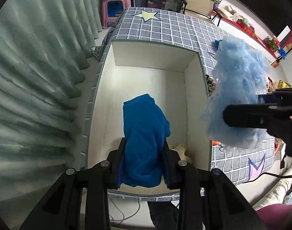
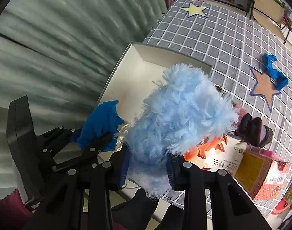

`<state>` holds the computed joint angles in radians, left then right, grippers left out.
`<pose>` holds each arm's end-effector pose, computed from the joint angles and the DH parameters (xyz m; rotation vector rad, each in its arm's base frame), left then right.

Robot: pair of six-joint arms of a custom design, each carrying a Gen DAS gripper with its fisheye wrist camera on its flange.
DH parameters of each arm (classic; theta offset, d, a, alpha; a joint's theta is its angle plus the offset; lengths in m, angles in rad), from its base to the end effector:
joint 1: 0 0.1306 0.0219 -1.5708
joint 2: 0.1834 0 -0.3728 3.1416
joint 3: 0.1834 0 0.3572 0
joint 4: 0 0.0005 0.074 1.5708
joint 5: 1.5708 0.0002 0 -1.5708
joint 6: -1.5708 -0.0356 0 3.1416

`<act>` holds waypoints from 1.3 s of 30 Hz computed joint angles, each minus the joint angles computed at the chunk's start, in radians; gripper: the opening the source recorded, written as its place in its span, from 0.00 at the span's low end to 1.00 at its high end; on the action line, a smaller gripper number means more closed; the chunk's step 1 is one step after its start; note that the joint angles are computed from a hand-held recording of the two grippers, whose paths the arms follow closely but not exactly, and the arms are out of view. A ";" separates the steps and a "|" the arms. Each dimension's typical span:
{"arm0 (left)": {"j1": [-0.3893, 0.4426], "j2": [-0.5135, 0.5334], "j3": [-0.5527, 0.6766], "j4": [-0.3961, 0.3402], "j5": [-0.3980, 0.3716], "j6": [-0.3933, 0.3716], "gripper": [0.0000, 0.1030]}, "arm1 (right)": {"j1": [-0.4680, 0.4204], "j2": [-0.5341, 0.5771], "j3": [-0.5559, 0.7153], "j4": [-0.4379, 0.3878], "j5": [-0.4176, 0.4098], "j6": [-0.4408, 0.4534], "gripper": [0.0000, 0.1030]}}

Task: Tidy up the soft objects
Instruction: 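Carry the blue cloth and light-blue plush over the white box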

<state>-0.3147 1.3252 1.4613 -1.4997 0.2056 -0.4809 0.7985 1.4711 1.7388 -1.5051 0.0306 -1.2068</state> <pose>0.3540 -0.1234 0.4446 1.1546 2.6671 -0.2737 0.3034 0.3092 0.4930 0.5976 2.8494 0.3889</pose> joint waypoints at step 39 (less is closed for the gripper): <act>-0.005 0.028 -0.005 -0.003 -0.023 0.023 0.34 | -0.022 0.053 0.001 0.032 -0.067 0.071 0.35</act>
<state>-0.3201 1.3530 1.4564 -1.5031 0.1823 -0.4578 0.7763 1.5242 1.7402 -1.4735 -0.0362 -1.1355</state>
